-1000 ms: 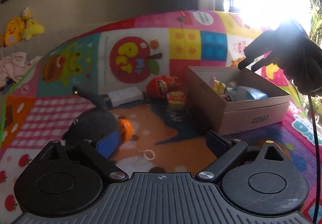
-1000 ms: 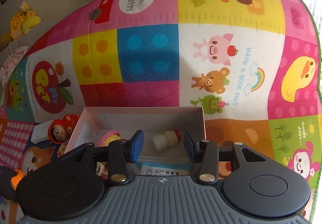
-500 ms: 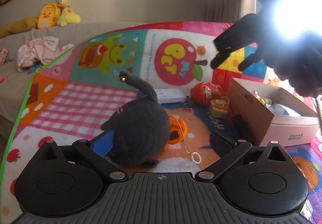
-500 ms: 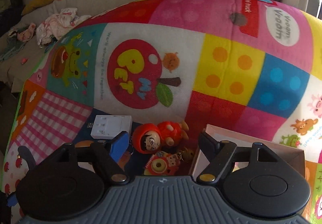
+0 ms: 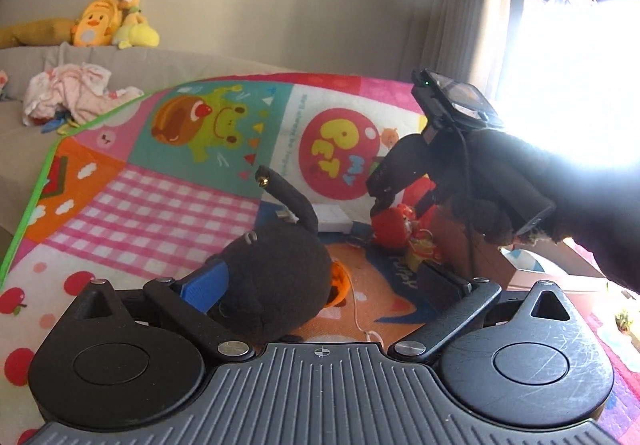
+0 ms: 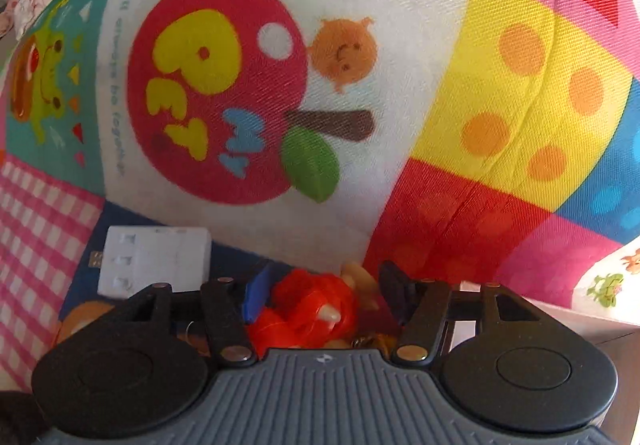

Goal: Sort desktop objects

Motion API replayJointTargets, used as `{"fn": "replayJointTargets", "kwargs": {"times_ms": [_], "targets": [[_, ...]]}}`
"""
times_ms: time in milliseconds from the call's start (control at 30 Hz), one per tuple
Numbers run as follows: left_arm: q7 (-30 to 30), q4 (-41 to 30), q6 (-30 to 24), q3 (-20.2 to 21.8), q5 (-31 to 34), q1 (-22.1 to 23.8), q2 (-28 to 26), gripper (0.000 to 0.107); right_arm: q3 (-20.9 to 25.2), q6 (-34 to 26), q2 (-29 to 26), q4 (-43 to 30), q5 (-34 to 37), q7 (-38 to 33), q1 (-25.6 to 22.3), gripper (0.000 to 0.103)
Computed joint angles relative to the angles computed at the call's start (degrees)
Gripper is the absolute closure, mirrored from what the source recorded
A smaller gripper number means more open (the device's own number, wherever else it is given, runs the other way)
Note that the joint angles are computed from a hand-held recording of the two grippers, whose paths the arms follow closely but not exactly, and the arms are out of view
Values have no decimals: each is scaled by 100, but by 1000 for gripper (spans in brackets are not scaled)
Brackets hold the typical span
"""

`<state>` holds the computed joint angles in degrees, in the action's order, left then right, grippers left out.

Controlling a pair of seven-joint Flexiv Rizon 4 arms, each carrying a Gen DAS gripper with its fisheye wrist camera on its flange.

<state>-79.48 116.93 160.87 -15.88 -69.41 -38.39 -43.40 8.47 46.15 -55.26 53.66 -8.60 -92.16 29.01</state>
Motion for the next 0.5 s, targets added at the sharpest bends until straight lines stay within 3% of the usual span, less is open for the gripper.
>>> {"fn": "replayJointTargets", "kwargs": {"times_ms": [100,300,433,500], "targets": [[32,4,-82,-23,-58,16,20,4,437,-309,424,498,362,-563,-257,44],[179,-62,-132,-22,-184,-9,-20,4,834,-326,1311,1763,885,-1487,-600,47],[-37,-30,43,-23,-318,-7,-22,4,1029,-609,1889,2466,1389,-2005,-852,71],[-176,-10,136,-48,-442,5,-9,4,1026,-407,2183,2920,1508,-2276,-921,71]]}}
